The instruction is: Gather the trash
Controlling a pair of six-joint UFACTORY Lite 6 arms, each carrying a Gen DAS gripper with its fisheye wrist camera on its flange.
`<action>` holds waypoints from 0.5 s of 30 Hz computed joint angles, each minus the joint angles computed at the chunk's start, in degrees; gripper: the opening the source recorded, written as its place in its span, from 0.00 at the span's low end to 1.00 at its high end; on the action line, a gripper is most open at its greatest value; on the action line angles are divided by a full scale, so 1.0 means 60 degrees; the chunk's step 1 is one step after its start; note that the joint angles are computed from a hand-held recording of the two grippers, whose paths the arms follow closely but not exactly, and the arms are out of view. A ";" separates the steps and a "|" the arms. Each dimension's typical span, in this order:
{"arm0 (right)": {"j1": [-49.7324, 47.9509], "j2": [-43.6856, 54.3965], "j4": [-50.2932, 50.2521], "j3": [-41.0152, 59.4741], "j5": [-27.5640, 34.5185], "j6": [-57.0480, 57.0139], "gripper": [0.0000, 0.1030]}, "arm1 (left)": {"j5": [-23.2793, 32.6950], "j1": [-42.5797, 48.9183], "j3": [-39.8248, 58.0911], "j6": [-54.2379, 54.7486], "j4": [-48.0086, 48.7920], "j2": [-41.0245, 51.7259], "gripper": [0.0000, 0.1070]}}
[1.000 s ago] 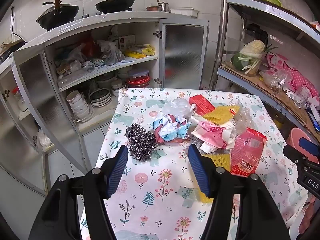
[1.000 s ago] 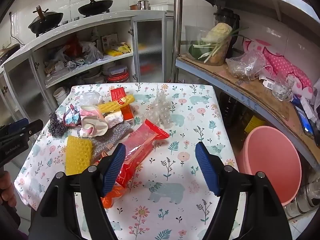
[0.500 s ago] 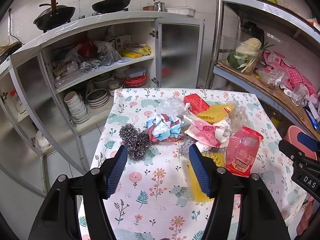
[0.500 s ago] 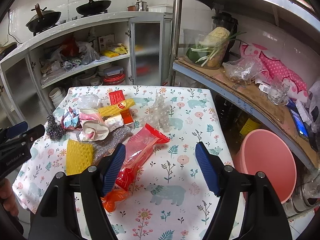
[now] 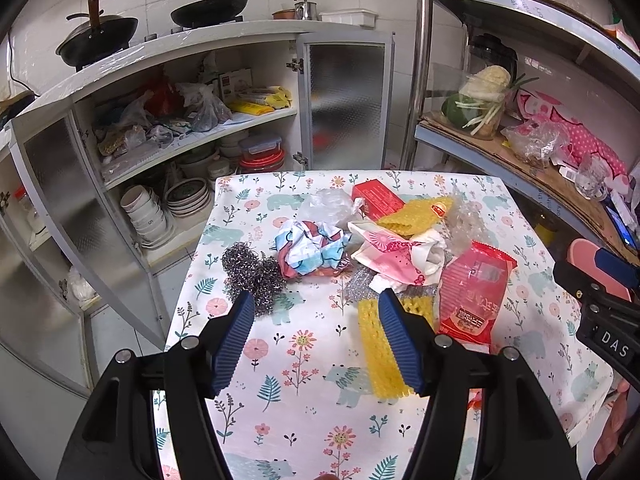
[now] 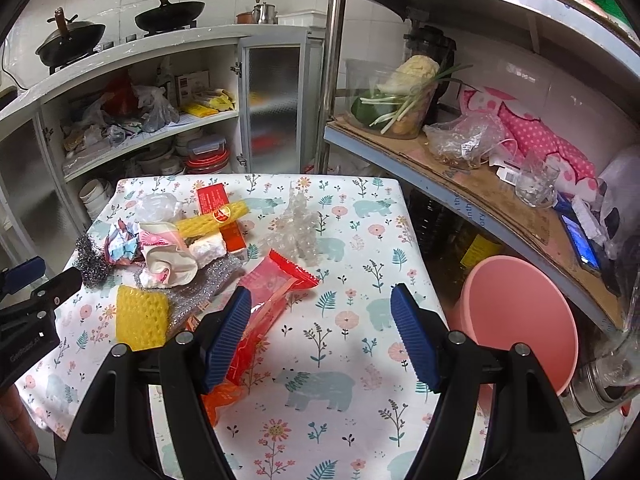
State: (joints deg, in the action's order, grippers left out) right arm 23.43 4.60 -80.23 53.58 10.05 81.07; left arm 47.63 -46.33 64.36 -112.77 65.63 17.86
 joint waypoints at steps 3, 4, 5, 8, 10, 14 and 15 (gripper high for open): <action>-0.0033 0.0039 -0.0146 -0.0023 -0.0030 0.0128 0.71 | -0.0011 0.0010 0.0012 0.0031 -0.0029 0.0016 0.60; -0.0042 0.0048 -0.0153 -0.0023 -0.0036 0.0133 0.71 | -0.0020 0.0012 0.0014 0.0050 -0.0047 0.0029 0.59; -0.0046 0.0046 -0.0251 -0.0034 -0.0033 0.0225 0.71 | -0.0017 0.0012 0.0048 0.0079 -0.0068 0.0061 0.59; -0.0053 0.0062 -0.0325 -0.0030 -0.0018 0.0299 0.71 | -0.0019 -0.0001 0.0040 0.0024 -0.0045 0.0085 0.59; -0.0084 0.0077 -0.0342 -0.0030 -0.0055 0.0305 0.71 | -0.0008 -0.0009 0.0044 0.0011 -0.0033 0.0098 0.60; -0.0067 0.0076 -0.0422 -0.0033 -0.0038 0.0383 0.71 | -0.0031 -0.0002 0.0034 -0.0009 -0.0040 0.0106 0.59; -0.0070 0.0086 -0.0480 -0.0036 -0.0042 0.0433 0.71 | -0.0049 0.0010 0.0024 -0.0021 -0.0031 0.0118 0.59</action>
State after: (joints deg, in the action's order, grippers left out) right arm 23.01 5.12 -83.11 53.37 9.80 83.67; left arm 47.34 -46.27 64.50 -112.89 65.45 18.57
